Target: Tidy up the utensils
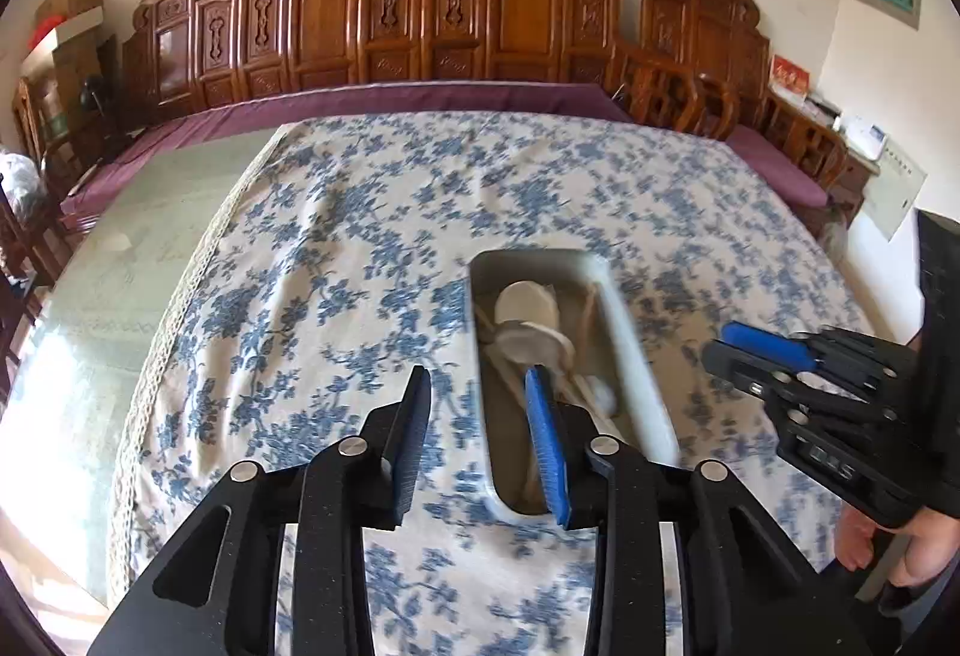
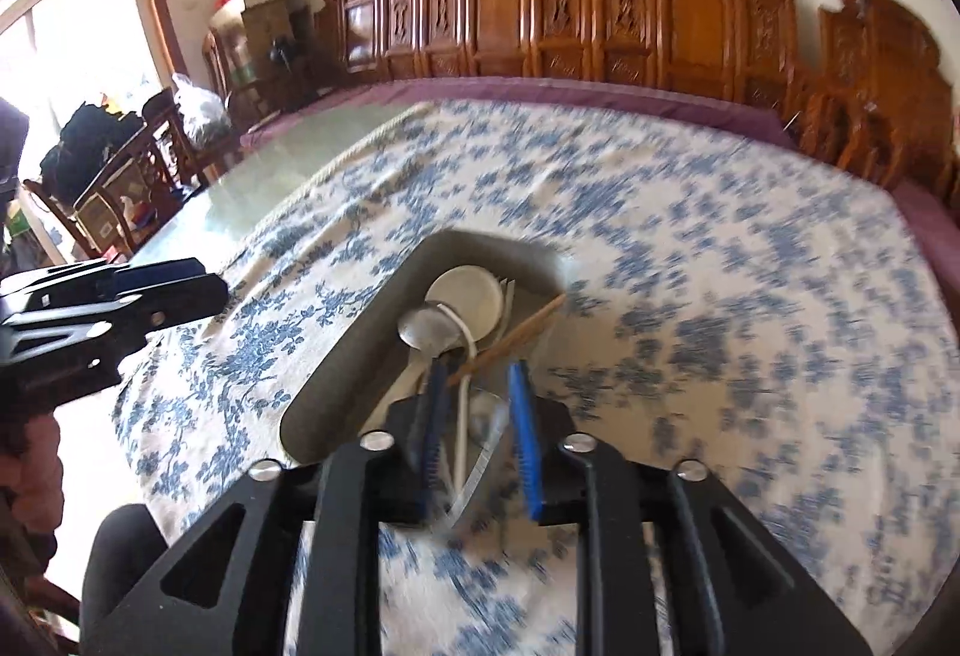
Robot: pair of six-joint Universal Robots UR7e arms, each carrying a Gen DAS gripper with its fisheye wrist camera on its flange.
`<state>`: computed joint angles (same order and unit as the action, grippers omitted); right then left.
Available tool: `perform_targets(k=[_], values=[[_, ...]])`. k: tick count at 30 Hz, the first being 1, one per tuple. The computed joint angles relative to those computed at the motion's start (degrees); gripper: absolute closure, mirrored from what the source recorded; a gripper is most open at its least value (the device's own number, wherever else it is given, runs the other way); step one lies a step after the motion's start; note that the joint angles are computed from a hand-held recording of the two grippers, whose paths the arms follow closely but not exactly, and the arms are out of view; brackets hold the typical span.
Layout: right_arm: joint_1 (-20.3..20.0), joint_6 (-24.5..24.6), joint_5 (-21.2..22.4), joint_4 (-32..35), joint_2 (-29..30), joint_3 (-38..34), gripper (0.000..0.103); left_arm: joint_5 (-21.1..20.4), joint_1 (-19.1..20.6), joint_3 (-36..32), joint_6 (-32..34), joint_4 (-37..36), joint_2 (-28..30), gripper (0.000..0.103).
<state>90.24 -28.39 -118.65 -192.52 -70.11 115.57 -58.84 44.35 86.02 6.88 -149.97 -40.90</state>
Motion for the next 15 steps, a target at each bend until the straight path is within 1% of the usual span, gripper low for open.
perform_targets(k=[2,3,4,5,7,8,9,10,11,12,14,15], values=[[0.7,-0.7,-1.7,-3.5,-2.4,2.8,0.054,-0.2,-1.0,1.1,-0.3,-1.1,-0.7,0.062],[1.0,-0.5,-2.5,-4.9,-3.9,4.2,0.051,-0.6,-1.7,2.3,-0.2,-2.6,-1.4,0.053],[1.2,-0.4,-3.0,-6.2,-5.5,5.5,0.043,-1.0,-2.4,3.2,-0.2,-3.8,-2.0,0.05],[1.6,-0.4,-3.7,-7.5,-6.6,6.4,0.036,-1.2,-2.9,4.0,-0.2,-4.5,-2.4,0.048],[2.1,-0.7,-4.7,-9.9,-9.1,8.5,0.028,-1.6,-4.3,5.6,-0.3,-6.3,-3.4,0.039],[2.4,-1.0,-5.3,-10.9,-10.2,9.2,0.024,-1.9,-5.0,6.3,-0.3,-7.3,-3.8,0.037],[2.7,-1.4,-5.7,-12.0,-11.2,9.9,0.021,-2.2,-5.7,7.2,-0.3,-8.4,-4.3,0.032],[3.1,-1.9,-6.2,-13.3,-12.2,10.7,0.016,-2.1,-6.5,8.0,-0.2,-9.4,-4.7,0.027],[3.3,-2.4,-6.6,-14.4,-12.8,11.2,0.013,-2.0,-7.1,8.4,-0.1,-10.3,-4.9,0.024],[3.7,-2.8,-7.0,-15.3,-13.5,11.6,0.012,-1.7,-7.9,9.2,0.0,-11.6,-5.3,0.018],[4.6,-4.0,-7.9,-17.4,-15.2,12.8,0.006,-1.7,-9.3,10.6,0.2,-13.6,-6.1,0.015],[5.1,-4.5,-8.4,-18.2,-15.7,13.1,0.005,-1.7,-9.8,10.9,0.0,-14.0,-6.3,0.012]])
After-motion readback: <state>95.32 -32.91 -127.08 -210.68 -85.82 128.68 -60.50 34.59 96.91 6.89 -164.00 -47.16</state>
